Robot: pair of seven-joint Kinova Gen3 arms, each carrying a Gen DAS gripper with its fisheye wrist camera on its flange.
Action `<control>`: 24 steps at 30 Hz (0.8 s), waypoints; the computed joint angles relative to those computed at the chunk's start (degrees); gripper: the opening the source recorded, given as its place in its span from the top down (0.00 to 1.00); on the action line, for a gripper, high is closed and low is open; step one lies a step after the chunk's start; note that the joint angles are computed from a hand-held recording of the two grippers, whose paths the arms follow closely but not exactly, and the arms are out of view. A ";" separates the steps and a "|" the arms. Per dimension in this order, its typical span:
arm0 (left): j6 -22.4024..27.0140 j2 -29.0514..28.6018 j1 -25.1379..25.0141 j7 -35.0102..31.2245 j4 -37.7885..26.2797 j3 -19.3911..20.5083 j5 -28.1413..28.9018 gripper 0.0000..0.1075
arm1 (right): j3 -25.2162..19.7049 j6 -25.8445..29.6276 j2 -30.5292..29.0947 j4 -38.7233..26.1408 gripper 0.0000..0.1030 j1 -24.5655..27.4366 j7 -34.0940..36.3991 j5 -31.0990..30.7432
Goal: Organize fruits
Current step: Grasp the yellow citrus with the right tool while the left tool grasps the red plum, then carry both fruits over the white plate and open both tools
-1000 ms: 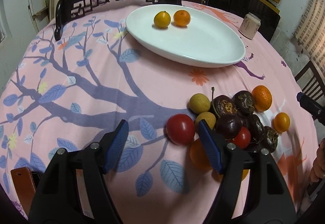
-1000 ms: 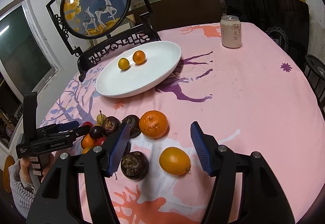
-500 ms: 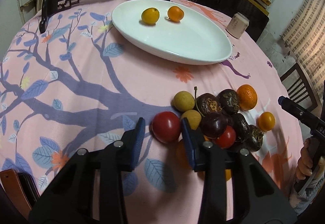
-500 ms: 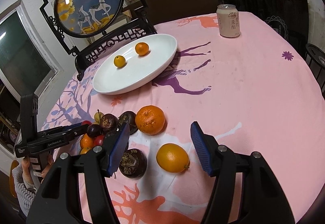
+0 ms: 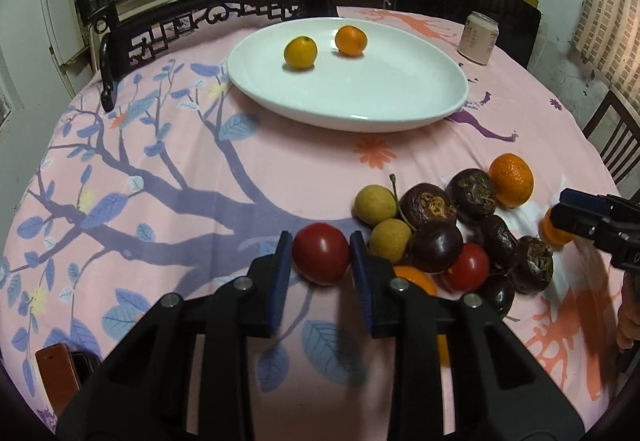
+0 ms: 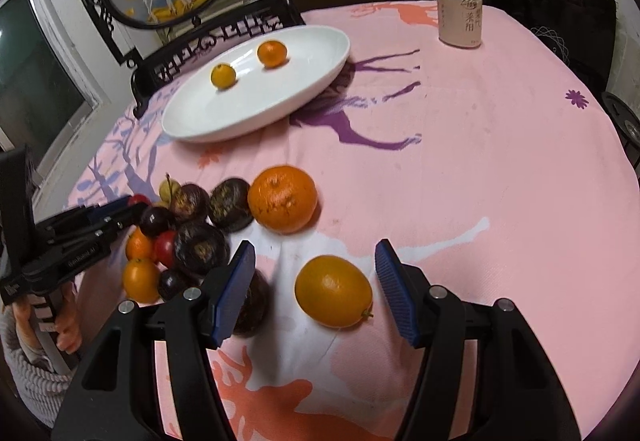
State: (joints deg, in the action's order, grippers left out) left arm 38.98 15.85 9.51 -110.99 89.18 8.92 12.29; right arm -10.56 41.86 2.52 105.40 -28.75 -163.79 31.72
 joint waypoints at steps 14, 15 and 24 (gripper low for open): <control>-0.57 -0.38 -1.97 1.10 -0.17 -0.29 2.26 0.72 | -0.22 5.04 1.74 0.21 0.61 -3.57 -3.18 4.58; -0.98 -0.65 -2.17 0.76 0.10 -0.14 2.63 0.73 | -0.10 4.56 1.46 0.67 0.62 -3.57 -4.28 5.17; -2.07 -1.55 0.40 5.03 -4.39 -0.90 0.18 0.73 | -0.39 -3.73 -2.40 1.75 0.61 0.31 -12.47 10.74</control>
